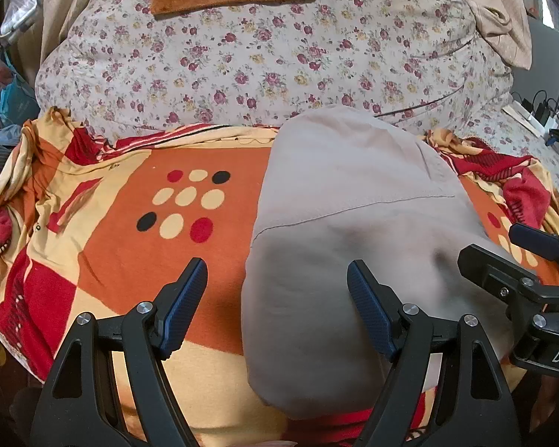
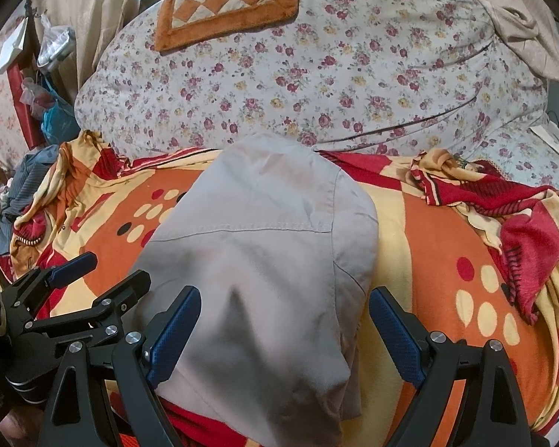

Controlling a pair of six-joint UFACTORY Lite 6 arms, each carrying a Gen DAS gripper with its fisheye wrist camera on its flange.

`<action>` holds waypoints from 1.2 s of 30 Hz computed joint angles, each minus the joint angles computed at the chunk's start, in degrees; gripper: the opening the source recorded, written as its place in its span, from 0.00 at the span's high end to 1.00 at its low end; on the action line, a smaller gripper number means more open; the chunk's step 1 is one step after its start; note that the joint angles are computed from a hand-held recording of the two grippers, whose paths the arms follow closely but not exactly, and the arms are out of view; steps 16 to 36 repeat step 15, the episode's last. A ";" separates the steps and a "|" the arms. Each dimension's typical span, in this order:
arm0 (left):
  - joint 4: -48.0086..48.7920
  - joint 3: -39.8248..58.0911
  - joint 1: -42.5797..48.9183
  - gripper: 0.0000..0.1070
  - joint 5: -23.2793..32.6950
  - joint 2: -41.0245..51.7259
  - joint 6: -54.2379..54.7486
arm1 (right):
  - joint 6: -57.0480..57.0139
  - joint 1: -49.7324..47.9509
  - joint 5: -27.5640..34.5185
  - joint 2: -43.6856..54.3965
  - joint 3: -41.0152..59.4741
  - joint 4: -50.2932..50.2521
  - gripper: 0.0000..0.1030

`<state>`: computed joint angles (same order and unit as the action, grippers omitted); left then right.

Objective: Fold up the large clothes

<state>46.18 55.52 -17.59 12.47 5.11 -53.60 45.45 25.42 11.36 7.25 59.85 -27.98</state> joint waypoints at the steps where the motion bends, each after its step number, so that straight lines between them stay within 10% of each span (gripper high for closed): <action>1: -0.03 -0.01 0.01 0.27 -0.03 0.04 0.00 | 0.15 0.04 0.03 0.07 0.03 -0.17 0.13; 10: -0.83 0.73 0.31 0.27 -0.97 1.34 1.07 | -3.93 -0.33 0.32 1.20 1.12 3.44 0.13; 15: -17.69 3.28 3.52 0.27 -2.17 3.27 19.31 | -6.99 -0.79 0.59 1.89 2.02 5.99 0.13; 36: -17.69 3.28 3.52 0.27 -2.17 3.27 19.31 | -6.99 -0.79 0.59 1.89 2.02 5.99 0.13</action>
